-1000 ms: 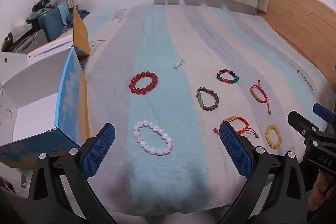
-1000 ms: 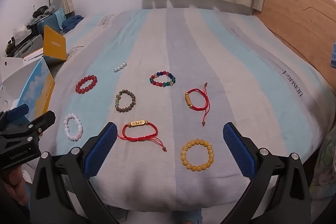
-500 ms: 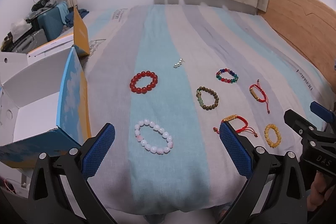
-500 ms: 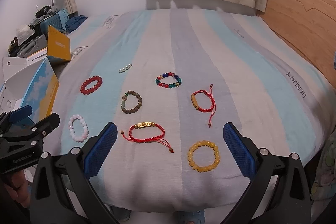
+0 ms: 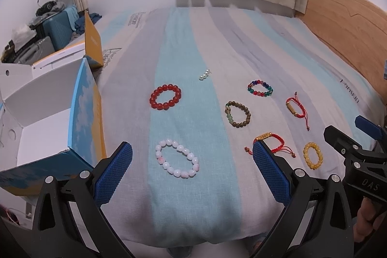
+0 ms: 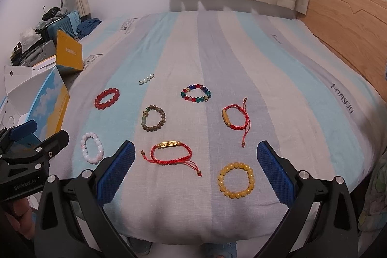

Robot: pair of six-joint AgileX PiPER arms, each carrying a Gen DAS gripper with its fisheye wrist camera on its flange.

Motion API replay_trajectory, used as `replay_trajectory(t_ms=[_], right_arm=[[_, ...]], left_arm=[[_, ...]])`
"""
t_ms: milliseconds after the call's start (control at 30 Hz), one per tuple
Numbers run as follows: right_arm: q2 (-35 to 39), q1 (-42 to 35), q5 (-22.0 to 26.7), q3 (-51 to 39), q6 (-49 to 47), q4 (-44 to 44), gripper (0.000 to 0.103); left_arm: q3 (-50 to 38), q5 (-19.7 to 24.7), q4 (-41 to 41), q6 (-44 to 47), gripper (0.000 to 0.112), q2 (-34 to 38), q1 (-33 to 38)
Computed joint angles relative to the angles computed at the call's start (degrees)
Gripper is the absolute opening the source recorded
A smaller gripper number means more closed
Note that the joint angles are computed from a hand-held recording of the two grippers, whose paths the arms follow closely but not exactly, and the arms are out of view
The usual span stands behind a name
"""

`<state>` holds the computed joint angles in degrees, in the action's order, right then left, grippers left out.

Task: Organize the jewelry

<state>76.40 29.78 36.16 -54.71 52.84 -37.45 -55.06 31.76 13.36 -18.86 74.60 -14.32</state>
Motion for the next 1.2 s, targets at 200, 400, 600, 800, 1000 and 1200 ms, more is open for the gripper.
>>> replay_trajectory(t_ms=[200,400,600,800,1000,1200], right_arm=[[0.1,-0.1,0.0,-0.1,0.0,0.1,0.097],[0.0,0.2,0.3,-0.2,0.3,0.1,0.097],[-0.1,0.3,0.4,-0.1,0.4,0.0,0.097],[-0.1,0.2,0.4,-0.1,0.2,0.2,0.097],[-0.1,0.1,0.4,-0.2,0.0,0.4,0.097],[-0.1,0.1,0.4,-0.2,0.1,0.3,0.097]], left_arm=[[-0.3,0.5,0.6,-0.4,0.097,0.1,-0.1],[-0.5,0.9,1.1,-0.8,0.097,0.3,-0.2],[-0.5,0.7,0.4,0.0,0.097,0.3,0.1],[-0.3,0.4,-1.5,1.6,0.097,0.3,0.9],[-0.3,0.4,-1.2,1.5,0.097,0.4,0.8],[-0.3,0.5,-1.3,1.7,0.097,0.4,0.8]])
